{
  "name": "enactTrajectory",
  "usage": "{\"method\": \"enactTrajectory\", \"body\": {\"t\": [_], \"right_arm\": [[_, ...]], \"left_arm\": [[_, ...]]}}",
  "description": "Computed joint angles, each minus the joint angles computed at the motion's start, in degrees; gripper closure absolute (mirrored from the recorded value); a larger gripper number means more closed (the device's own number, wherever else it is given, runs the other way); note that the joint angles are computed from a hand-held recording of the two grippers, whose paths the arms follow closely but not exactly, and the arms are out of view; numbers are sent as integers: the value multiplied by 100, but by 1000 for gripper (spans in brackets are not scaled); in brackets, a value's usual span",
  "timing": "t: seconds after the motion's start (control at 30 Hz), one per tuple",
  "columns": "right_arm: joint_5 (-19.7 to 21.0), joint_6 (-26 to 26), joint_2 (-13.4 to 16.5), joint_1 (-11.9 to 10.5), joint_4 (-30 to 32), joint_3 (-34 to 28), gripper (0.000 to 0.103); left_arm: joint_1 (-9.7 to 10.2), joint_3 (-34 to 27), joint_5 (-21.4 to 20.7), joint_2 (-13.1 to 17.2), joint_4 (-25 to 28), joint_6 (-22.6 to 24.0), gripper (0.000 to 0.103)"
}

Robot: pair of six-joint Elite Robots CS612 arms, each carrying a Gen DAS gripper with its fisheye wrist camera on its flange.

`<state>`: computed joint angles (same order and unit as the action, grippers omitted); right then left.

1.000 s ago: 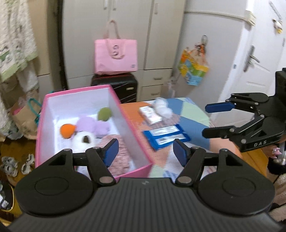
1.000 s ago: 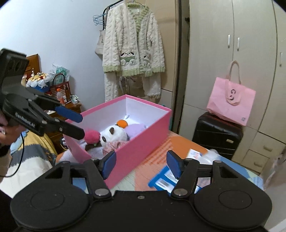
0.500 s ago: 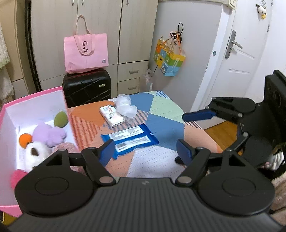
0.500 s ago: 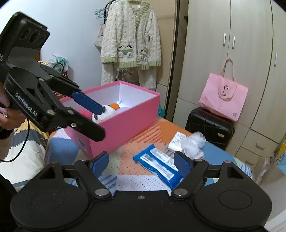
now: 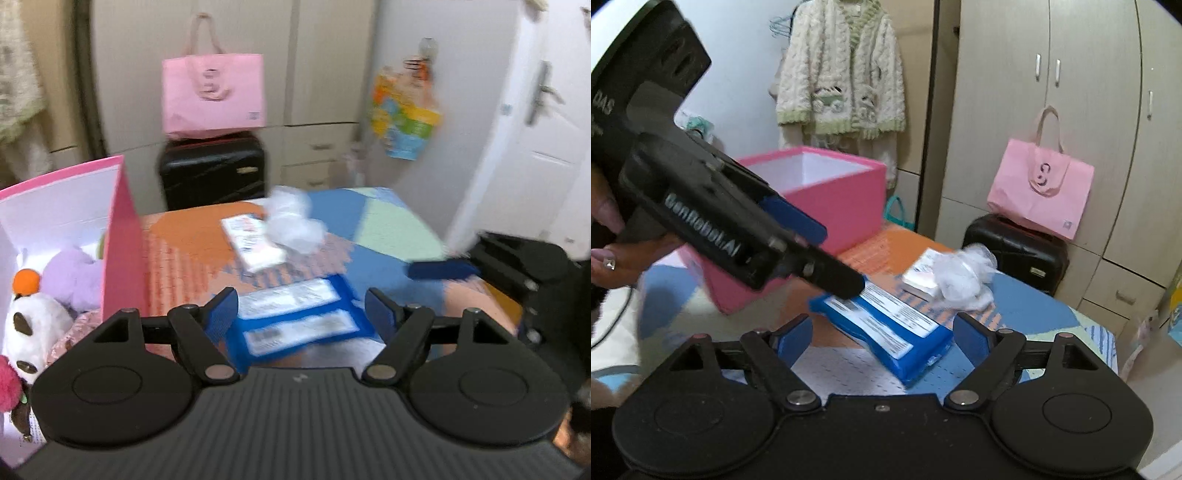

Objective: Organize soft objects
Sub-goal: 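Move both tools back to the blue wipes packet on the table, then grasp the blue wipes packet with the left gripper while the right gripper grips its other end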

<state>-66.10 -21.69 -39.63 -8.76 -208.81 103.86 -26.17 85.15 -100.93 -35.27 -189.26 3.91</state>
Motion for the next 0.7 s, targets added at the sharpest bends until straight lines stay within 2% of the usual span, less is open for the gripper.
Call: {"method": "enactTrajectory", "body": {"t": [0.07,0.17,0.33,0.5,0.57,0.63,0.7], "right_arm": [[-120,113,102,15,114,-126,16],[-184,215,212,23,346,-289,16],[-607,374,326,103,688,-513,16],[-612,804,372,94,834,-611,15],[-755,793,378,139,796,-610,15],[-829,651,392,183,770,-613,15],[-862,601,429,219,685,-633,15]], "left_arm": [[-40,-135,310,117,84,-73,28],[-46,-338,475,262,291,-271,28],[-136,-600,964,484,224,-309,28],[-132,-720,980,554,530,-632,30],[-147,-673,1005,559,427,-667,32],[-125,-638,844,546,417,-705,32],[-72,-662,564,527,626,-827,30]]}}
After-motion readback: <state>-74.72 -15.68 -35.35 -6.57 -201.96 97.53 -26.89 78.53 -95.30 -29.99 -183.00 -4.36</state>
